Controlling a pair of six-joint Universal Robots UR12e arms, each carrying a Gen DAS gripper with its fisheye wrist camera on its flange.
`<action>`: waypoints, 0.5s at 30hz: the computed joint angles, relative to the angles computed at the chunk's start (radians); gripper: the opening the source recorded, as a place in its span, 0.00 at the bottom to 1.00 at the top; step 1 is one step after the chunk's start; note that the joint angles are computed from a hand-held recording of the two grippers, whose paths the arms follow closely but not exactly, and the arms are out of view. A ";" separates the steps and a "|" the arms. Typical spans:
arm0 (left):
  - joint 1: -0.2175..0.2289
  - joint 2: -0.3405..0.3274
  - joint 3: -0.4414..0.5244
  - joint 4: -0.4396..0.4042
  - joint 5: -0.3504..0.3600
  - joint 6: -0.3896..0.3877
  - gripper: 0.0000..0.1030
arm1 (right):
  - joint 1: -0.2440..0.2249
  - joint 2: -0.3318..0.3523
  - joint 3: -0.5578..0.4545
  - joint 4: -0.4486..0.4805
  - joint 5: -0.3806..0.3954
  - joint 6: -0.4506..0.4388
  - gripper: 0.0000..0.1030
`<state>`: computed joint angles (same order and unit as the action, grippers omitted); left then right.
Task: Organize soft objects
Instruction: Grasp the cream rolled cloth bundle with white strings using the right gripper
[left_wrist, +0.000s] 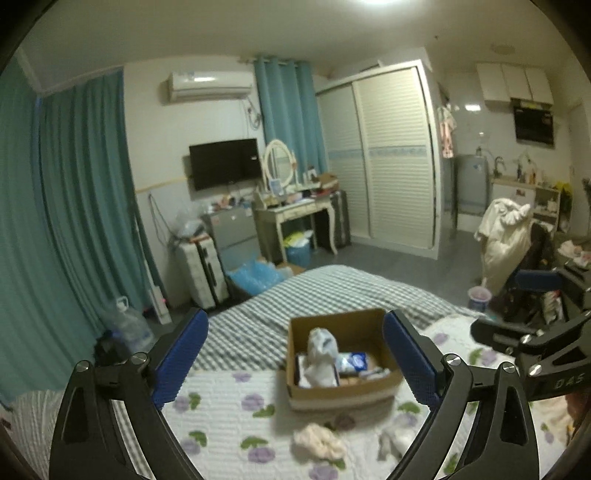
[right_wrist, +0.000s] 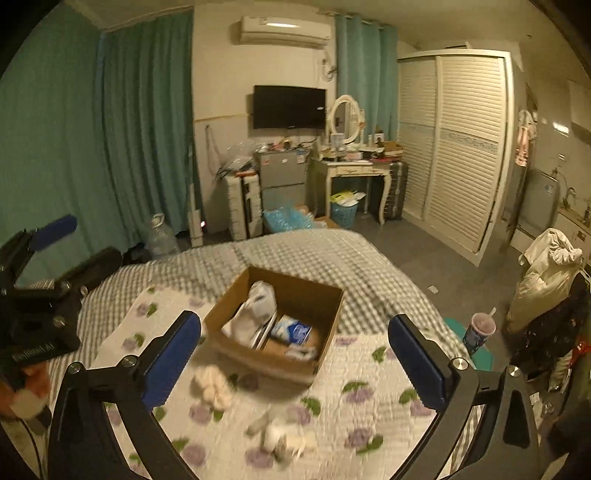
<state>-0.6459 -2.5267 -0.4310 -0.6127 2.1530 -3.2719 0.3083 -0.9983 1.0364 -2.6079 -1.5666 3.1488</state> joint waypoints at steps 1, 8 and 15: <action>-0.002 0.030 -0.060 0.019 -0.011 -0.011 0.94 | 0.002 -0.014 0.025 0.000 0.003 -0.010 0.99; -0.014 0.090 -0.244 0.063 0.029 -0.067 0.94 | 0.013 -0.051 0.172 -0.042 0.009 -0.071 0.99; -0.019 0.079 -0.318 0.058 0.055 -0.206 0.94 | -0.003 -0.001 0.211 -0.002 0.064 -0.135 0.98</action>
